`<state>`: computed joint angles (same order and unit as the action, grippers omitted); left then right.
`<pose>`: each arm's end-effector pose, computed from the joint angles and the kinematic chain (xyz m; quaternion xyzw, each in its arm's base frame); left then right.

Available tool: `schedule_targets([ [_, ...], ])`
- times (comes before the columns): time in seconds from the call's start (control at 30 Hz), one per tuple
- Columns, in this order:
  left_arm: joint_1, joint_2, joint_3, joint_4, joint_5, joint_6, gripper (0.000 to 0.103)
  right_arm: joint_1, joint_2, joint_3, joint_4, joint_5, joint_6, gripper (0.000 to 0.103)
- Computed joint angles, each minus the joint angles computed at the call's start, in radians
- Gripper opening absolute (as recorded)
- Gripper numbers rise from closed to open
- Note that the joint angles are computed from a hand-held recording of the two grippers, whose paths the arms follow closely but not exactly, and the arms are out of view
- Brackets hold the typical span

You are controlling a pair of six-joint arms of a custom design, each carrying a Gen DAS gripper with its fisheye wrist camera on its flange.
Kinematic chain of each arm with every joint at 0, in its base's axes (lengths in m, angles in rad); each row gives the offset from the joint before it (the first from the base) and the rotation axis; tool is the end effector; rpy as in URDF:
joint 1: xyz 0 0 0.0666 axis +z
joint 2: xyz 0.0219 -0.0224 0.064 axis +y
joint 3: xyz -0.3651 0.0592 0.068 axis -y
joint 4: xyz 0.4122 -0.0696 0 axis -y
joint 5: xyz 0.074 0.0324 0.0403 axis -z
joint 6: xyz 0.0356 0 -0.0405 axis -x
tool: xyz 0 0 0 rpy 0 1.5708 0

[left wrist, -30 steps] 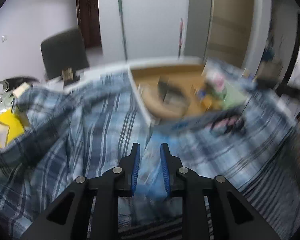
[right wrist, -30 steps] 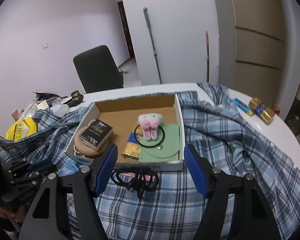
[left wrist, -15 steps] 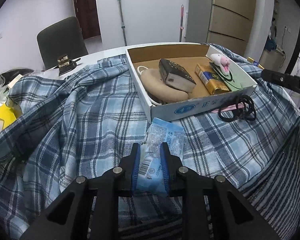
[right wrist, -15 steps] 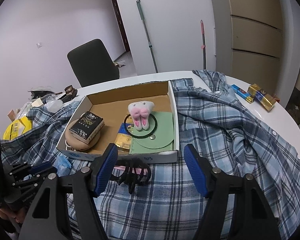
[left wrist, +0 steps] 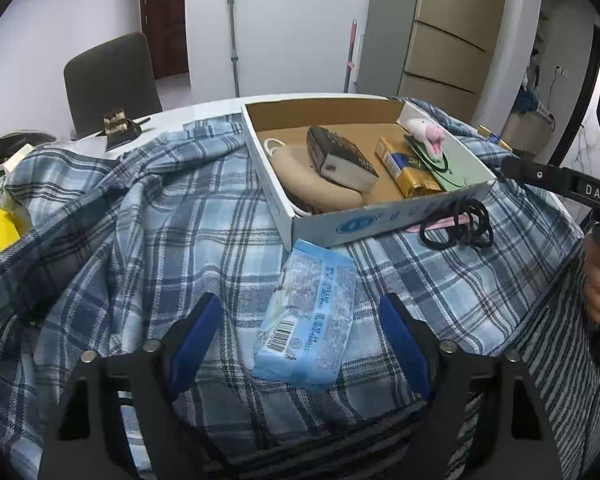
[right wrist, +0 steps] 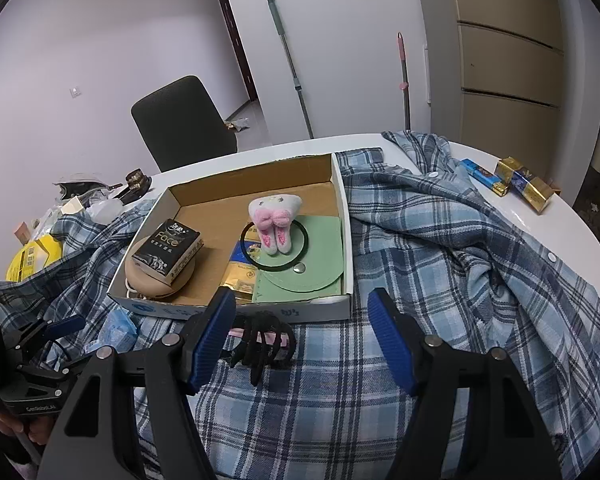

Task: Organize soft objects
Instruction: 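Lift the blue packet with the left gripper while the right gripper grasps the black coiled cable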

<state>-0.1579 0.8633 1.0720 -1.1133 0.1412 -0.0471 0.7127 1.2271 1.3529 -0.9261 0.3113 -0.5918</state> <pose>0.3022 -0.0536 0.4517 0.1194 0.9354 -0.0846 0.3220 0.3455 0.2836 0.4714 0.0028 0.9174 0.1112 0.3822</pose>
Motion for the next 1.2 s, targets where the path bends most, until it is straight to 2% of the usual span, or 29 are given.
schedule_targets([
  [0.03,0.000,0.004,0.001,-0.006,-0.002,0.000,0.073,0.001,0.001,0.000,0.001,0.001,0.000,0.068],
  [0.1,0.001,0.019,0.006,-0.023,-0.005,0.001,0.060,0.002,0.002,0.001,0.001,0.004,-0.001,0.068],
  [0.33,0.001,0.027,0.005,-0.032,0.008,-0.008,0.056,-0.002,0.006,-0.003,0.001,-0.006,0.002,0.068],
  [0.43,-0.009,0.018,0.000,-0.022,-0.012,-0.005,0.042,-0.001,0.005,-0.004,0.001,0.000,0.002,0.068],
  [0.5,-0.018,-0.017,-0.013,0.013,-0.036,-0.001,0.037,0.001,0.003,-0.006,0.001,0.013,-0.005,0.068],
  [0.57,-0.035,-0.054,-0.017,0.043,-0.065,-0.012,0.014,0.012,0.007,-0.002,-0.012,0.060,-0.008,0.068],
  [0.7,-0.087,-0.117,-0.002,0.087,-0.093,-0.011,0.013,0.020,0.011,0.000,-0.004,0.055,0.012,0.068],
  [0.77,-0.122,-0.115,0.015,0.087,-0.153,-0.021,0.014,0.020,0.011,0.000,-0.003,0.051,0.015,0.068],
  [0.83,-0.136,-0.111,0.017,0.098,-0.173,-0.038,0.018,0.019,0.009,-0.001,-0.003,0.044,0.011,0.068],
  [0.87,-0.141,-0.102,0.018,0.096,-0.186,-0.052,0.038,0.017,0.008,-0.004,-0.001,0.038,0.008,0.068],
  [0.9,-0.139,-0.092,0.018,0.091,-0.194,-0.070,0.070,0.015,0.006,-0.005,-0.001,0.034,0.007,0.068],
  [0.93,-0.138,-0.085,0.014,0.088,-0.197,-0.083,0.079,0.014,0.006,-0.007,0.000,0.032,0.007,0.068],
  [1.0,-0.120,-0.076,0.002,0.087,-0.188,-0.106,0.081,0.013,0.005,-0.008,0.000,0.030,0.006,0.068],
  [1.1,-0.081,-0.039,0.002,0.038,-0.119,-0.130,0.080,0.011,0.007,-0.008,-0.001,0.021,0.007,0.068],
  [1.2,-0.052,-0.025,-0.003,0.024,-0.079,-0.126,0.075,0.010,0.009,-0.009,-0.002,0.011,0.006,0.068],
])
